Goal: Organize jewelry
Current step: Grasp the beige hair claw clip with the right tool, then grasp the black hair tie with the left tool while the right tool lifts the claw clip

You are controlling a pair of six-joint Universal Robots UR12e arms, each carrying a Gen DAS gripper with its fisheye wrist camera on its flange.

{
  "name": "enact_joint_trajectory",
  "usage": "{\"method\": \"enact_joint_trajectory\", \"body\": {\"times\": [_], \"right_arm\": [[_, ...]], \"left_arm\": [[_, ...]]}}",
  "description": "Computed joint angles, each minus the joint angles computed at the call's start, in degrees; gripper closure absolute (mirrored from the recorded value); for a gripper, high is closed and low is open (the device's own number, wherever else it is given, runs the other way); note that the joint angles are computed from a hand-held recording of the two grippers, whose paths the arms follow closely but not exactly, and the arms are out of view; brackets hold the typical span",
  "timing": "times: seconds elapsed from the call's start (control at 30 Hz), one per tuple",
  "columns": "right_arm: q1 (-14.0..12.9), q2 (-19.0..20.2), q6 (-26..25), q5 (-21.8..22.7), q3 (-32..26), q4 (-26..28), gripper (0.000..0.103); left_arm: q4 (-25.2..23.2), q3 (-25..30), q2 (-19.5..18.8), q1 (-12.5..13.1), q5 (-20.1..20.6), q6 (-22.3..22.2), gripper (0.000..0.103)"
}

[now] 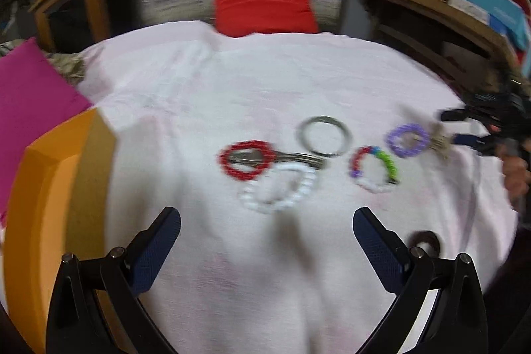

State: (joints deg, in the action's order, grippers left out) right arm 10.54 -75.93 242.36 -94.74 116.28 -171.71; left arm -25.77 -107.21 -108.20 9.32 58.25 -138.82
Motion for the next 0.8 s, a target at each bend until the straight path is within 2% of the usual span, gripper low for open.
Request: {"method": "enact_joint_trajectory", "body": {"times": [0.1,0.13,0.2,0.27,0.3,0.4,0.5,0.73,0.8], "right_arm": [[-0.30,1.01,2.25,0.46,-0.64,-0.44,0.053],[-0.31,1.27,2.87,0.12,-0.95,0.05,0.055],[-0.37,1.73,4.54,-0.10,-1.48,1.52,0.070],[-0.33,2.08,5.75,-0.73,-1.49,1.17,0.074],[-0.35,2.11,5.72,-0.70,-1.36,0.45,0.085],[0.10,1.69,3.86,-1.97,-0.84,-2.02,0.087],[0.52,1.20,2.57,-3.07,-0.07,-4.74,0.090],[0.46,-0.50,4.14,-2.77,3.80,-14.59,0.093],[0.50,-0.81,4.12,-2.93,4.73,-17.43,0.093]], "left_arm": [[-3.47,-0.87,1.07,-0.18,-3.10,3.89,0.001],[-5.47,-0.99,1.42,-0.21,-4.35,5.63,0.005],[-10.05,-1.01,2.08,-0.33,-6.31,9.39,0.017],[-13.82,-1.03,2.57,-0.54,-7.26,13.26,0.029],[-15.12,-1.15,2.85,-0.82,-7.50,14.96,0.032],[-19.38,-1.56,3.69,-1.04,-8.57,20.01,0.032],[-20.62,-2.11,4.07,-1.39,-8.39,22.92,0.032],[-21.28,-2.70,3.57,-3.47,-5.34,25.77,0.032],[-20.60,-3.14,3.58,-3.79,-4.83,25.90,0.038]]}}
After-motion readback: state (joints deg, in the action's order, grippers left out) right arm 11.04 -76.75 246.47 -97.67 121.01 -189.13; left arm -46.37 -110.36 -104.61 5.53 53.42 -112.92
